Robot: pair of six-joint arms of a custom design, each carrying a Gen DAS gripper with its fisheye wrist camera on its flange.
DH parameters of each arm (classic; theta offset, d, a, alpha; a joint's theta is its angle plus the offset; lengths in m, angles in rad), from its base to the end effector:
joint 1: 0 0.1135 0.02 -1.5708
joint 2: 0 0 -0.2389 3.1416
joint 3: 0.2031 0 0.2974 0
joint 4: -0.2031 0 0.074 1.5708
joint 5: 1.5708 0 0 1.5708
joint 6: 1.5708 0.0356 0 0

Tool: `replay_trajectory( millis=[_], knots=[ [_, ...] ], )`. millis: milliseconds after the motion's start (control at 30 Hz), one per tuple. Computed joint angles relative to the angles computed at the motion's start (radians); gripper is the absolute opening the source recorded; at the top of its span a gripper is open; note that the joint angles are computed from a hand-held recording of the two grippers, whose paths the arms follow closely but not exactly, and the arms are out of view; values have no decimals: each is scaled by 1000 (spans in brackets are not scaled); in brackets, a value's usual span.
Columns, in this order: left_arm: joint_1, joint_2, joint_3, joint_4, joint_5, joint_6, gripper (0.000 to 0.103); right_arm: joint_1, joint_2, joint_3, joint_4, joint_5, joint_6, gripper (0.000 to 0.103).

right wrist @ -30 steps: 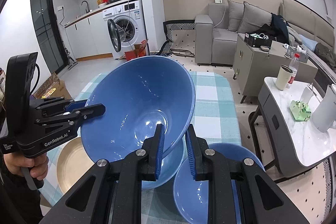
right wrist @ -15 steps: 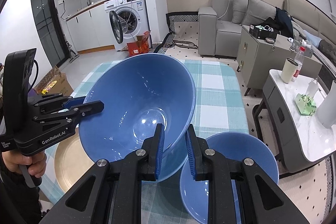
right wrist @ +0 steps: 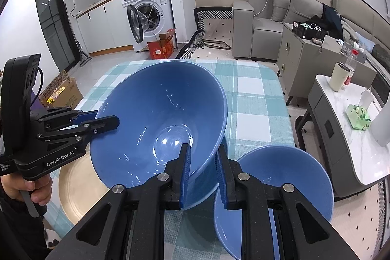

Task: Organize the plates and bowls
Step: 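Carry the held bowl with both grippers and lower it into another blue bowl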

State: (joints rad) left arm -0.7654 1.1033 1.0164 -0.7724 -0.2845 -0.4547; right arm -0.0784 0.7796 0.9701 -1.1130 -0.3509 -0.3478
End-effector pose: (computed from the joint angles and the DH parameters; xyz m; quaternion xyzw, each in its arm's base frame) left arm 0.2077 -0.1857 0.2793 0.0948 0.9244 -0.0886 0.3587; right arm 0.1900 -0.0027 0.3099 -0.1804 0.9174 0.0954 0.3415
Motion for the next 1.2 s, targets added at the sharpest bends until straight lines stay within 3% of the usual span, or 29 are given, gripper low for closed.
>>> replay_trajectory(
  millis=[1200],
  knots=[
    [-20, 72, -33, 39, -40, 30, 17, 91, 13, -92, 50, 152, 25, 22]
  ],
)
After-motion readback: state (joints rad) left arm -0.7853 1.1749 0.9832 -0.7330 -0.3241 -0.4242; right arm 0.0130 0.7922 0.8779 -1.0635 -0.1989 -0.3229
